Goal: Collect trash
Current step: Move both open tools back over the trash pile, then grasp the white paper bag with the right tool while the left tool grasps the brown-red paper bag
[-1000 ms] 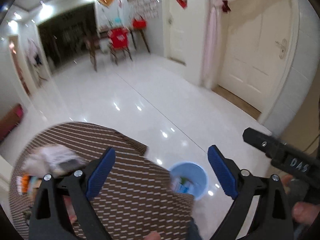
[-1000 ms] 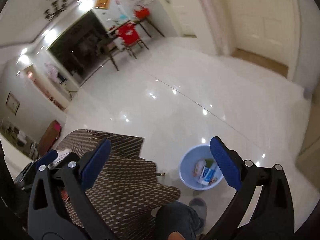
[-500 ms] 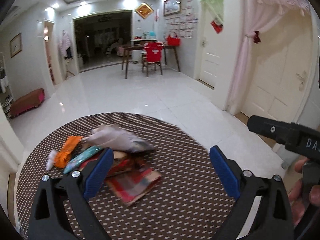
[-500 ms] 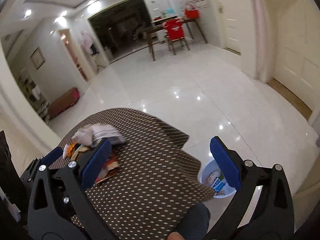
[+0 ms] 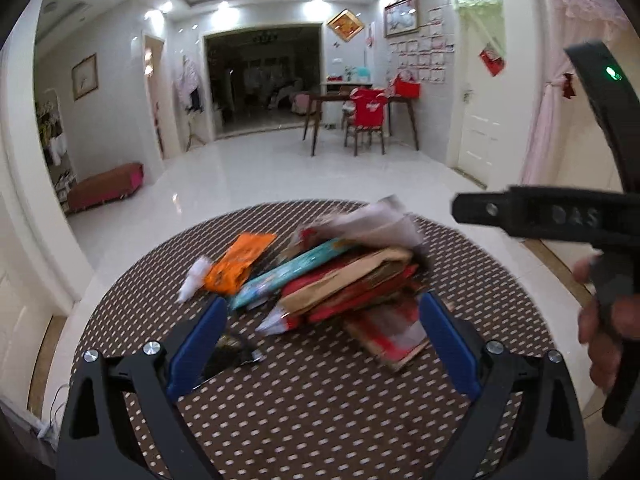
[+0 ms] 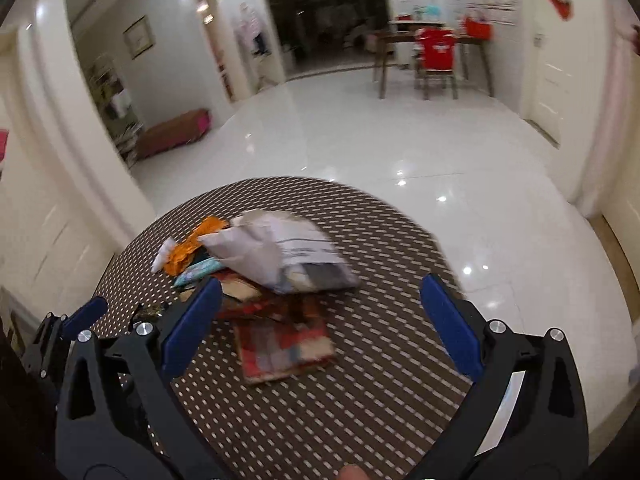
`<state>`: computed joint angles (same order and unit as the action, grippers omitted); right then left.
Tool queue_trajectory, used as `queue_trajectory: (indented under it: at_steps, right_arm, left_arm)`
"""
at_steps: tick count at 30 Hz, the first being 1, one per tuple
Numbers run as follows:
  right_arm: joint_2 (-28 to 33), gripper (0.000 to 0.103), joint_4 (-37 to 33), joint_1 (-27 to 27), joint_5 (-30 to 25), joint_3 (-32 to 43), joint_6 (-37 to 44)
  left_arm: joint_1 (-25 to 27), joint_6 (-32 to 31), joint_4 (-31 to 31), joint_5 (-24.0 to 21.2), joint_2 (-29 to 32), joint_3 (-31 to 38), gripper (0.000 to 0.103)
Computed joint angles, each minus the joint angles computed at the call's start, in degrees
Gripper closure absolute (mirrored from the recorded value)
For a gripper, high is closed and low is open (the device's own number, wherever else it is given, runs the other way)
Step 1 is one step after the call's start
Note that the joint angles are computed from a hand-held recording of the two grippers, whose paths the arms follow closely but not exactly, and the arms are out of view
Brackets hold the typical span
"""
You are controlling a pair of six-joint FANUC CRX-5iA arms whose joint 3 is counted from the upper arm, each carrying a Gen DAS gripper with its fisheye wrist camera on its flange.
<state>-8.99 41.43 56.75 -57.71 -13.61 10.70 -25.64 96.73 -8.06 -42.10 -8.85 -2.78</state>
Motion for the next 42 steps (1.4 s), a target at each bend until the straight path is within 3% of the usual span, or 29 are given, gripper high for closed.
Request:
queue_trajectory:
  at_steps: [7,8,9,10,12,20,24,29,31,32,36,42]
  right_arm:
    - [10.2,0.006,-8.62,-3.68,2.58,9.77,15.59]
    - [11.33,0.016,-10.82,-4.52,3.87,10.88,18.28]
    - [11.81,0.045,-12.03,-5.06,4.69,11.31,19.42]
    - [11.87,0.054,-13.84,-5.81,5.8,11.4,20.16]
    - [11.19,0.062,-13.33,-6.47,6.7,10.25,17.31]
    - [-0.94,0.067,-4.96,-5.73,13.83,-3.39,1.3]
    - [-5.78,0.067,-1.76,-4.49,12.44,-7.55,-4.27]
    - [-9.48,0.067,0.52,-3.11,10.71,-10.9,-8.71]
    - [-10.99,0.067,1.42,-2.64,10.37,-12.27,-10.66]
    - [-11.37,0.067,1.62,-2.64,10.32,-12.63,-11.13]
    - [-13.2,0.067,2.56,-2.07,9.79,-13.99,-12.95]
    - [-17.16,0.067,5.76,-2.22,11.99,-17.21,-17.38]
  left_arm:
    - [3.4,-0.77,0.24,-0.95,-0.02,-1.05,0.008]
    - [3.64,-1.45,0.65,-0.98,0.16,-1.08,0.008]
    - [3.91,-2.26,1.24,-0.79,-0.01,-1.54,0.008]
    - [4.36,-3.79,2.43,-0.31,0.19,-1.84,0.008]
    - [4.88,-6.26,4.25,0.43,0.55,-2.06,0.008]
    - [3.95,-18.77,9.28,4.89,4.95,-0.75,0.008]
    - [2.82,-23.17,10.56,6.18,7.64,0.93,0.008]
    - [0.82,-25.94,8.18,3.72,12.12,5.63,0.009]
    - [1.58,-30.58,12.87,2.15,13.7,6.23,0.051]
    - [2.4,-33.37,17.13,-0.16,14.81,6.64,0.062]
    - [4.03,-37.58,25.02,0.21,14.16,4.55,0.069]
    - [6.86,-37.91,35.97,0.98,10.55,0.42,0.076]
